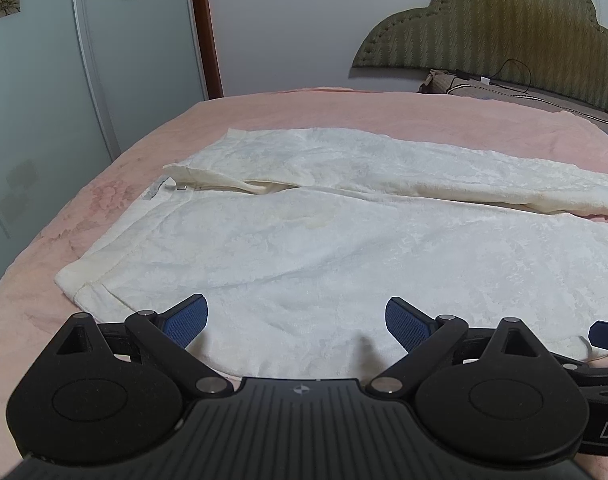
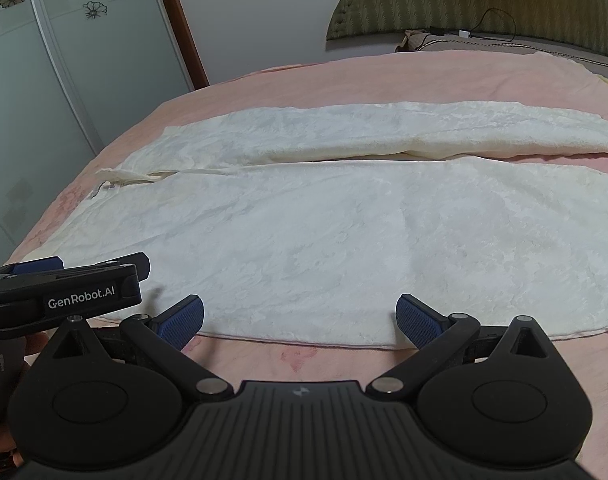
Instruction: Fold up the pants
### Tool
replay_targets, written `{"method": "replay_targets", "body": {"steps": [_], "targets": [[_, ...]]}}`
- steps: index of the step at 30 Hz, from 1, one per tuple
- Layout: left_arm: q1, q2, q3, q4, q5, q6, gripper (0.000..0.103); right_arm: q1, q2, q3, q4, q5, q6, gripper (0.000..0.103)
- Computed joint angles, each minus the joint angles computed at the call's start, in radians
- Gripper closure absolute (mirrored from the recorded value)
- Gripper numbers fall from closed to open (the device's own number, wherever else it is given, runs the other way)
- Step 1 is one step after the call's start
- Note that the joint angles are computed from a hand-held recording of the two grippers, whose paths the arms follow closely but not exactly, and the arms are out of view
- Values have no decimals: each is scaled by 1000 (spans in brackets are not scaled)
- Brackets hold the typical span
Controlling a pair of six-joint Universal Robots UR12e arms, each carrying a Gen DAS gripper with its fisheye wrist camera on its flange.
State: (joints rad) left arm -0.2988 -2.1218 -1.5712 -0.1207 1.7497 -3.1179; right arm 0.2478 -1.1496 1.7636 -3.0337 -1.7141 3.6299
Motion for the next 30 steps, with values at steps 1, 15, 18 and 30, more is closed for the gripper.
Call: {"method": "replay_targets", "body": {"steps": [1, 15, 18, 30], "targets": [[0, 0, 0, 0, 0, 0, 5, 0, 0, 0, 0, 1, 0, 0], [-3, -1, -1, -5, 11, 1, 5, -1, 1, 0, 0, 14, 1, 0], [-3, -2, 0, -8, 14, 1, 5, -1, 1, 0, 1, 14, 1, 0], [-5, -4, 5, -15, 26, 4, 5, -1, 1, -1, 3, 15, 1, 0]]}}
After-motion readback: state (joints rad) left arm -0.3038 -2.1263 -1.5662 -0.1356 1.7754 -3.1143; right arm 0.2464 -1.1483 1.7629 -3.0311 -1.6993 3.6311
